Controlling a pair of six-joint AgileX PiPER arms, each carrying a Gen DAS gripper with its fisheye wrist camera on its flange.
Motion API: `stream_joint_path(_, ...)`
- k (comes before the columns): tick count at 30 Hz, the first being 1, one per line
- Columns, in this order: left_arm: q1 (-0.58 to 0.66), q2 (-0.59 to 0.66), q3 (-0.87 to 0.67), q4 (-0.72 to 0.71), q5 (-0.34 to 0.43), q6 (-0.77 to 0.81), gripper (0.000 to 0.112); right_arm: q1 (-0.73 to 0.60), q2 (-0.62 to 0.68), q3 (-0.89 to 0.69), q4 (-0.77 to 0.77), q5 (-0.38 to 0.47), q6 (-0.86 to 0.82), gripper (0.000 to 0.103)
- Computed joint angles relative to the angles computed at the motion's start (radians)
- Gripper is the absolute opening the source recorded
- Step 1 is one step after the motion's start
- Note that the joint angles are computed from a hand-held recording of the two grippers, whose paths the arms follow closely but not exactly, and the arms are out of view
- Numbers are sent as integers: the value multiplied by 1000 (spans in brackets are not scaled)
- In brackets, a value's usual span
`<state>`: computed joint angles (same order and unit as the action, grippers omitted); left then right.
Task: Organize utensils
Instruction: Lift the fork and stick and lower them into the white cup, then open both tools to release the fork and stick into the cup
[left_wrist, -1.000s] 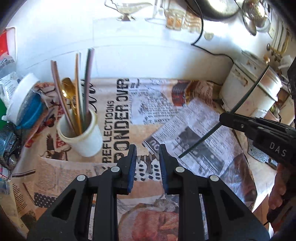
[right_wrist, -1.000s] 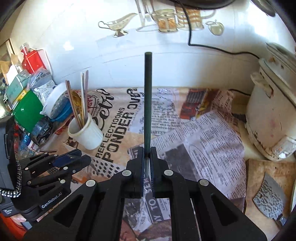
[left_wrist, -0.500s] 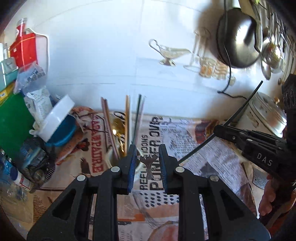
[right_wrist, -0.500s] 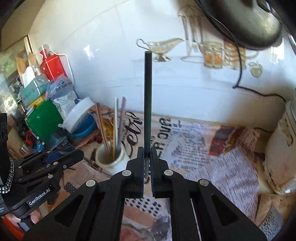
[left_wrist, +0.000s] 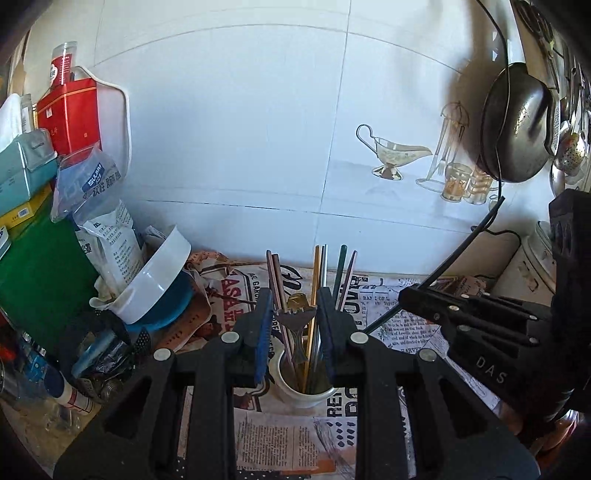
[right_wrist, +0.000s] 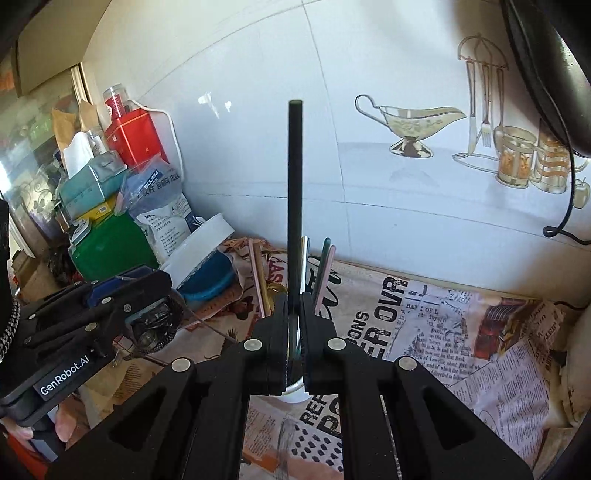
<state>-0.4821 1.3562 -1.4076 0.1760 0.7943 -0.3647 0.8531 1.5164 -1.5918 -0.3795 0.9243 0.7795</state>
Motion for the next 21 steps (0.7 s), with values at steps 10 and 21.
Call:
stream_joint_path(10,66,126,32,-171,-22,185,23,-34,137,-24,108,20,-52,5)
stream_joint_path(21,116,226,-34,-291,60,296,23,-65,206,-47,159,50,-78,6)
